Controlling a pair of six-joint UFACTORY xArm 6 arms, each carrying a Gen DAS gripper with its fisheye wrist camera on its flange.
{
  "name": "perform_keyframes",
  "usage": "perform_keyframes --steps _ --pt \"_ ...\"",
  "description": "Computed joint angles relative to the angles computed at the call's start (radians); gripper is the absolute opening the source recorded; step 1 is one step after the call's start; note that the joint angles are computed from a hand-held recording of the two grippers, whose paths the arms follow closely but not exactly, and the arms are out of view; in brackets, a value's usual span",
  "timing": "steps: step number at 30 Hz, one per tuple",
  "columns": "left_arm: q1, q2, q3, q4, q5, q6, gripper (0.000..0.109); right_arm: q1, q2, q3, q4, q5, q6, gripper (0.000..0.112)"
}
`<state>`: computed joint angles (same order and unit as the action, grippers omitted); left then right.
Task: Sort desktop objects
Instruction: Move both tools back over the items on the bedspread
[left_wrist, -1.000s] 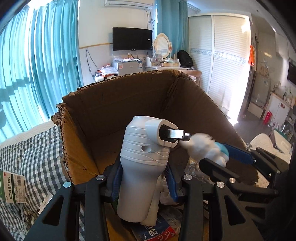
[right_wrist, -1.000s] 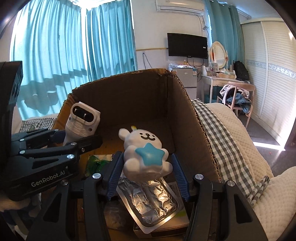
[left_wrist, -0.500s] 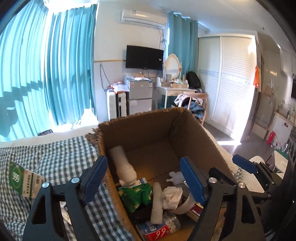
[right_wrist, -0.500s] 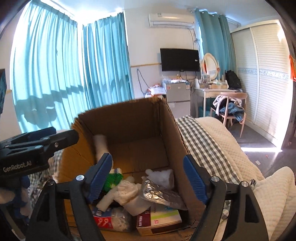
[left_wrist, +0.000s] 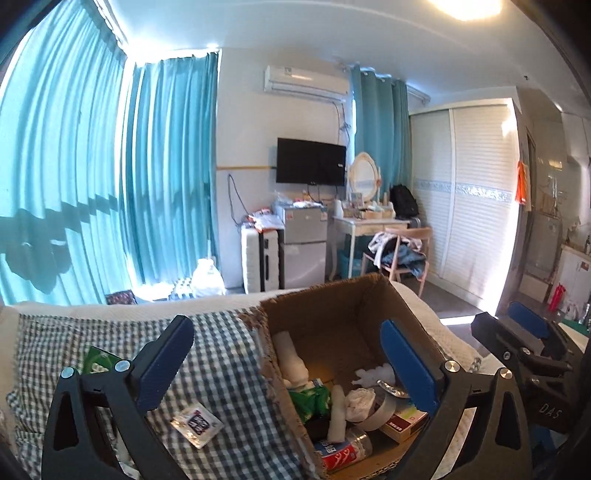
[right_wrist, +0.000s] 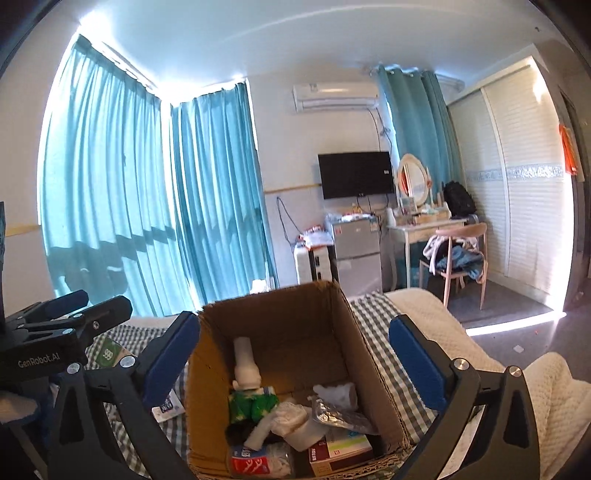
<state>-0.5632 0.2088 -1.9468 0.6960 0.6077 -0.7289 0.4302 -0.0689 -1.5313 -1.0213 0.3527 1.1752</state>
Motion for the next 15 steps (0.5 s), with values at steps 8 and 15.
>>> perform_keyframes --steps 8,15 --pt "0.004 -0.105 0.062 0.144 0.053 -0.094 0.103 0.076 -0.003 -0.053 -0.237 0.048 0.168 0.103" --pt "0.044 -0.225 0.179 0.188 0.046 -0.105 0.103 0.121 0.017 -0.093 -0.278 0.016 0.202 0.103"
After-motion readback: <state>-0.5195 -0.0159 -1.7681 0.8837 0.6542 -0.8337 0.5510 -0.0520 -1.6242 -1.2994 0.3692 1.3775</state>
